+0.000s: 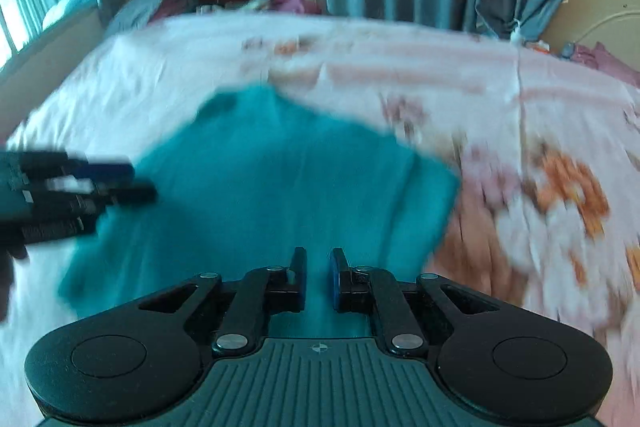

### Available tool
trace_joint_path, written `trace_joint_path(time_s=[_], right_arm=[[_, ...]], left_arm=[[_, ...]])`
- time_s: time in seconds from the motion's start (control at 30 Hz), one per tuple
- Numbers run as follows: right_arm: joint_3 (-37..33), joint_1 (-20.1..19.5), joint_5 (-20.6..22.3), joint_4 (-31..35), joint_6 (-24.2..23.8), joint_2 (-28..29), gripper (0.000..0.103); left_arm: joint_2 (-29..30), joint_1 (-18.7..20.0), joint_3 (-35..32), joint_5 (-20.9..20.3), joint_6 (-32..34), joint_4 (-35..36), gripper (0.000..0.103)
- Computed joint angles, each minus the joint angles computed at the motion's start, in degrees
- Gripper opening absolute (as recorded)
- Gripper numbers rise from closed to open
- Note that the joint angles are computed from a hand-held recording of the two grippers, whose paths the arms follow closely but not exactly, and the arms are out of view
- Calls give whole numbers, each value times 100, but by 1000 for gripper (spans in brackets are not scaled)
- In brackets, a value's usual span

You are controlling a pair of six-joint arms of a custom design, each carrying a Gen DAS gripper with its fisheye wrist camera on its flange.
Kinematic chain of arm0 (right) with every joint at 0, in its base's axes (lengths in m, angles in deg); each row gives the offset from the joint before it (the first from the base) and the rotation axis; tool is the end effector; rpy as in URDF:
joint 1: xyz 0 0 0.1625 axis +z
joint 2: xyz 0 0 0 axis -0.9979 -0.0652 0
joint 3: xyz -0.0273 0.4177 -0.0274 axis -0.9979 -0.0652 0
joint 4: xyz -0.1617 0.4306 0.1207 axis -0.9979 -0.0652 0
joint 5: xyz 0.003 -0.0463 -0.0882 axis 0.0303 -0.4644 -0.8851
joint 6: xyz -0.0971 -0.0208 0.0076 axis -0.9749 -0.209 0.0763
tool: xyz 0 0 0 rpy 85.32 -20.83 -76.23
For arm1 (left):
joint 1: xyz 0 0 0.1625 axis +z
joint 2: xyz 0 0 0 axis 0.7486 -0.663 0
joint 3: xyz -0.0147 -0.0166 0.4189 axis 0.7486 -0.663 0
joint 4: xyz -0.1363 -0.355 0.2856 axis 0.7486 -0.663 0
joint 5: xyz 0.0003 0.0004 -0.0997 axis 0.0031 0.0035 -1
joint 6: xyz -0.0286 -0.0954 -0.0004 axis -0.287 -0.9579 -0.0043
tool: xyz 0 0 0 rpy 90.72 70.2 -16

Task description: Fold small clothes

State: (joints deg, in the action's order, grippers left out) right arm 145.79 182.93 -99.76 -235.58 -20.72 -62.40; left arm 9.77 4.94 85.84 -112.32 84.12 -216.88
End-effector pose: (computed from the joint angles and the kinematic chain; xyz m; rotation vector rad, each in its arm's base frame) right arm 0.1608 -0.5090 0.0762 0.6328 -2.5463 0.7204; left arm -0.1160 -0.4935 0.1779 0.7811 2.2698 -0.8337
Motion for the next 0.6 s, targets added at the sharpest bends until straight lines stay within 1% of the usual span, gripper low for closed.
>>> trace_joint_path(time_s=[0.03, 0.13, 0.17, 0.2, 0.23, 0.3, 0.37, 0.43, 0.53, 0.6], right_arm=[[131, -77, 50, -24, 51, -99, 9], [340, -264, 106, -212, 234, -216, 9], [365, -222, -142, -277, 267, -221, 9], [347, -124, -502, -360, 284, -198, 9], [433, -77, -622, -400, 357, -308, 9], [695, -81, -441, -499, 440, -619, 9], [988, -30, -263, -627, 376, -936, 9], [1213, 90, -235, -716, 390, -1190, 9], [1532, 283, -149, -788, 532, -1565, 9], [1604, 386, -144, -822, 585, -1638, 9]], left_arm=[[-80, -22, 128, -6, -88, -56, 39], [-221, -81, 320, 261, -337, 394, 40], [-258, -119, 382, 352, -414, 501, 41], [-310, -187, 444, 483, -507, 639, 41], [-391, -298, 526, 635, -637, 749, 40], [-623, -519, 675, 818, -1014, 1073, 39], [-877, -753, 849, 939, -1366, 1307, 39], [-1139, -1022, 1027, 1070, -1678, 1533, 39], [-1554, -1435, 1266, 1218, -2236, 2027, 41], [-1838, -1706, 1400, 1317, -2623, 2422, 42]])
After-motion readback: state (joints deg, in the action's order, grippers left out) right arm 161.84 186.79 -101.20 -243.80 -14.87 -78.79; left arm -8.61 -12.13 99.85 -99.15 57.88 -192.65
